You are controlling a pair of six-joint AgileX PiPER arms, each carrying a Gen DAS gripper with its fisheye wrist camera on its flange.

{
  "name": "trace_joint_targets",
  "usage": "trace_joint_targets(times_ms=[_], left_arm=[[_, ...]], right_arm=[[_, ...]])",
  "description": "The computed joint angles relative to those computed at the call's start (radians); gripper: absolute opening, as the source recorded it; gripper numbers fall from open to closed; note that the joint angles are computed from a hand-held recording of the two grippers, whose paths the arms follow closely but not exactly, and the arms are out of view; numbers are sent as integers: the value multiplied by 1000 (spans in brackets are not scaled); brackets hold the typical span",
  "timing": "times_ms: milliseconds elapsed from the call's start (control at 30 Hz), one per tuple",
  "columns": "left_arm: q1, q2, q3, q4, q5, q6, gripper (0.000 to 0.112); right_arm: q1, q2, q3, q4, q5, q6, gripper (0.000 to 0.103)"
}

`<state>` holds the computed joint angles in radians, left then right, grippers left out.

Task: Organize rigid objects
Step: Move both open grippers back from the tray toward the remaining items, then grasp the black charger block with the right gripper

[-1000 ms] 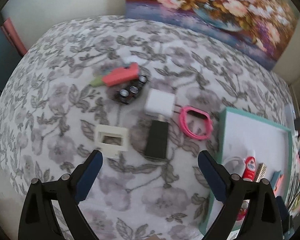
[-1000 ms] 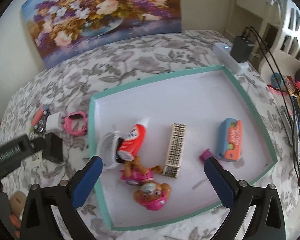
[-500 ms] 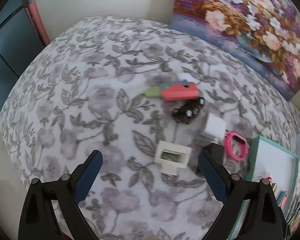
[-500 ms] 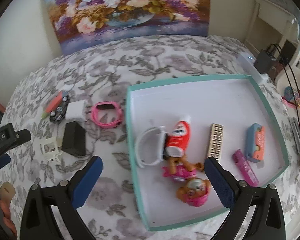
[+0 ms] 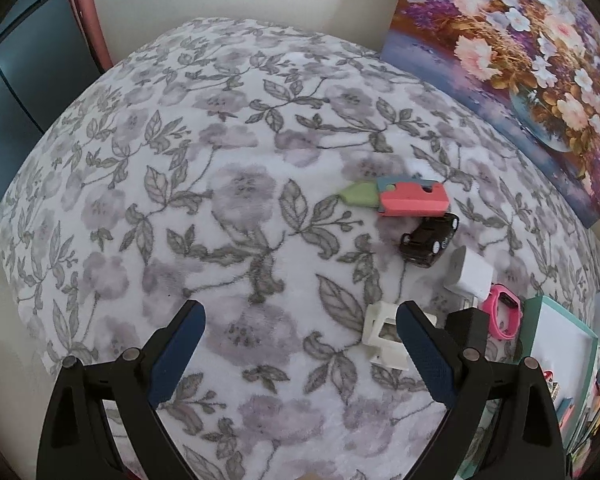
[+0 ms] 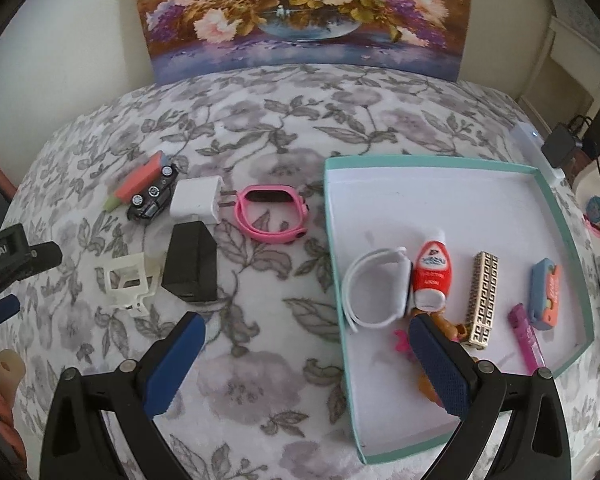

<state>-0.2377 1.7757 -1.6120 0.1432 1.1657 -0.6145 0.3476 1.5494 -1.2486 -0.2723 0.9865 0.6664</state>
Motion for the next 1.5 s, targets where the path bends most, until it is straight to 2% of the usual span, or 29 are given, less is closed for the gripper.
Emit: trace_joint_targets(times_ms=[233,300,600,967,1133,1233,1300,1500], left_arm=[[24,37,-21,-53,-3,43,96],[23,55,-32,-61,4,48,96],[28,122,-62,-95,5,50,96],[67,129,-33,-102,-4,21,96],[72,129,-41,-105,8,25,96],[72,130,-42,-109,14,26,96],[70,139,-54,-115,23,25,96],[66,155,-54,-115,22,19,96]], right_arm=[[-39,54,-50,93,-43,-40,101],[-30,73,-69,75,-39,-22,94],[-7,173,-157,127,-69,-73,78],[25,250,-230,126,-70,-101,69],[40,281,-250,108,-57,-102,62],[44,303,-257,112,-51,-118,55],[44,319,-261,124,-51,-137,47],[58,346,-268,95,-60,-140,46]])
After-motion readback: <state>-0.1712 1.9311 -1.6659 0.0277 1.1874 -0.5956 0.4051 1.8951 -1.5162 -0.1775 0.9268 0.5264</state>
